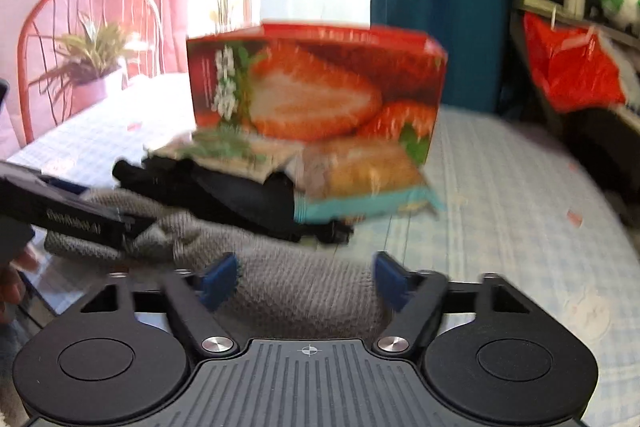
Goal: Organize soft objects
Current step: 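Position both open grippers along the grey knit fabric edge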
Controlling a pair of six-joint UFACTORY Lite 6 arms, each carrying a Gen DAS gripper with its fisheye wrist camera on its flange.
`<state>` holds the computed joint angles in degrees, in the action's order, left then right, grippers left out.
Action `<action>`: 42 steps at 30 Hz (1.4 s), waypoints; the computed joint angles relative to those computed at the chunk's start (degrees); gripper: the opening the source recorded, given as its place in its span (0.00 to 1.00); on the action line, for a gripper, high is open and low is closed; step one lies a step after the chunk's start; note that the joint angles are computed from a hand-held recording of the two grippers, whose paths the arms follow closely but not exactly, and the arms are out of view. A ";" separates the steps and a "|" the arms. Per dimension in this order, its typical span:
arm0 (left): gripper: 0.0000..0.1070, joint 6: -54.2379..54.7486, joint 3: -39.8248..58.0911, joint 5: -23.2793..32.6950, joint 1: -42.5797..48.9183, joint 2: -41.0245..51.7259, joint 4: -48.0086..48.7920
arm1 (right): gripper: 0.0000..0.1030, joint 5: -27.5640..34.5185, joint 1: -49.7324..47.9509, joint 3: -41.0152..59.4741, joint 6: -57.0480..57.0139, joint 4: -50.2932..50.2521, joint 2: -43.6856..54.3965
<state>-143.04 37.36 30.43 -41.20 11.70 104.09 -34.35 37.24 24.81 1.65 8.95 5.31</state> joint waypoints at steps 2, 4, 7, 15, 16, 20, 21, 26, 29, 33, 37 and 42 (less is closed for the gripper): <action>0.96 -0.23 -0.06 -0.19 0.08 -0.08 0.32 | 0.61 1.52 -0.84 0.46 3.07 -2.51 0.84; 0.96 -0.54 -0.06 -0.43 0.18 -0.14 0.59 | 0.62 1.57 -1.16 0.99 5.27 -4.39 2.40; 0.96 0.40 0.33 -0.58 0.04 -0.02 -0.65 | 0.62 -0.58 0.17 1.16 2.62 -2.14 4.45; 0.85 -6.18 -7.38 -8.75 5.12 -14.62 4.04 | 0.49 -1.63 -1.01 0.64 6.15 -6.97 4.38; 0.85 -7.15 -9.04 -9.03 5.31 -17.85 4.24 | 0.47 -1.72 -1.14 0.62 6.47 -7.51 4.32; 0.85 3.95 -9.66 -8.81 2.78 -22.71 -6.16 | 0.43 -2.14 -1.05 0.53 6.88 -8.35 4.23; 0.85 6.89 -8.80 -8.91 2.08 -21.81 -8.73 | 0.42 -2.22 -0.83 0.48 6.39 -8.12 4.18; 0.85 10.36 -6.06 -9.84 0.80 -15.54 -12.62 | 0.39 -2.32 -0.95 0.13 6.47 -8.83 3.68; 0.85 8.64 -6.06 -11.21 1.72 -13.57 -10.57 | 0.39 -2.52 -1.30 0.03 7.22 -9.56 3.64; 0.86 7.56 -5.26 -9.42 0.96 -10.10 -9.51 | 0.43 -2.71 -0.90 -0.36 6.08 -7.85 2.82; 0.86 5.38 -5.51 -9.24 1.22 -9.69 -6.91 | 0.58 -3.55 0.52 -1.81 2.51 -1.37 0.16; 0.83 1.69 -6.65 -8.73 1.00 -10.54 -3.49 | 0.61 -1.14 -1.03 -0.56 2.66 1.00 1.17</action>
<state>-141.35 30.72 21.70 -40.20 1.16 100.60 -35.49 36.22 24.26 4.31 9.95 6.48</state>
